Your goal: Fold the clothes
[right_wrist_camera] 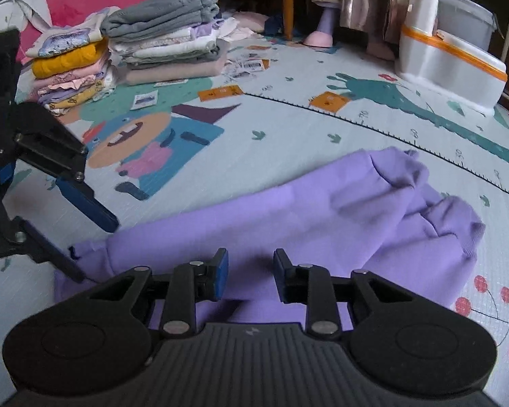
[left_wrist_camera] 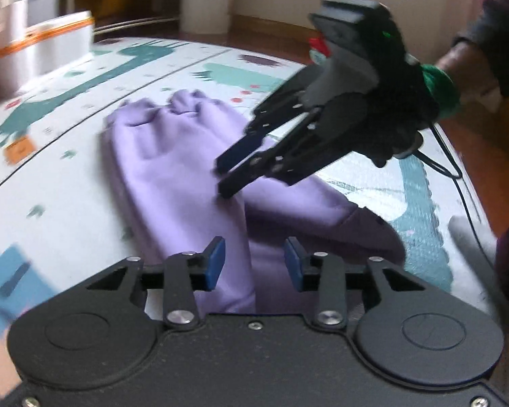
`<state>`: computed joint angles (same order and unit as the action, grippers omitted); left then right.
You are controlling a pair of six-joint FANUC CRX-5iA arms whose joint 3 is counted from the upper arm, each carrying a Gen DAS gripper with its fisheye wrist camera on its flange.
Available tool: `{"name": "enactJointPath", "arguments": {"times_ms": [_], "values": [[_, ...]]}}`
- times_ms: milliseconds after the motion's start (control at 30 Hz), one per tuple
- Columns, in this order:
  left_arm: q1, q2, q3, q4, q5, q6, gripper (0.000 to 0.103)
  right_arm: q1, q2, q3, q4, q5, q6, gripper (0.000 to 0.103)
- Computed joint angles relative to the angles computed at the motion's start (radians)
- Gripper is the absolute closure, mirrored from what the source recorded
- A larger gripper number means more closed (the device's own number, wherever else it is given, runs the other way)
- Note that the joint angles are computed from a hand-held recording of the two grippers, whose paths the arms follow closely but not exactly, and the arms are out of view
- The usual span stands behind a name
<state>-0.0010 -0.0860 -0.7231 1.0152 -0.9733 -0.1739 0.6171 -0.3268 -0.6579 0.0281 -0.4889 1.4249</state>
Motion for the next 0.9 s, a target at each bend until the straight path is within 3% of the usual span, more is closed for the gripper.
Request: {"name": "enactJointPath", "arguments": {"times_ms": [67, 233, 300, 400, 633, 733, 900], "values": [[-0.015, 0.044, 0.014, -0.046, 0.036, 0.017, 0.066, -0.021, 0.034, 0.008, -0.035, 0.013, 0.012, 0.072], [-0.016, 0.080, -0.009, 0.028, 0.048, 0.097, 0.068, -0.059, 0.083, 0.022, -0.121, 0.053, 0.066, 0.068], [-0.030, 0.064, -0.030, 0.057, 0.070, 0.079, 0.068, -0.064, 0.082, 0.024, -0.136, 0.051, 0.099, 0.068], [0.016, 0.032, -0.024, 0.028, 0.002, 0.087, 0.068, -0.041, 0.062, 0.024, -0.059, 0.018, 0.035, 0.067], [0.180, -0.057, -0.017, -0.036, -0.166, -0.007, 0.064, 0.020, -0.158, -0.082, 0.084, -0.033, -0.106, 0.064], [0.212, -0.097, -0.014, -0.103, -0.181, -0.111, 0.064, 0.112, -0.289, -0.164, 0.194, -0.109, -0.206, 0.061], [0.272, -0.160, -0.039, -0.206, -0.221, -0.325, 0.054, 0.326, -0.488, -0.251, 0.292, -0.295, -0.311, 0.059]]}}
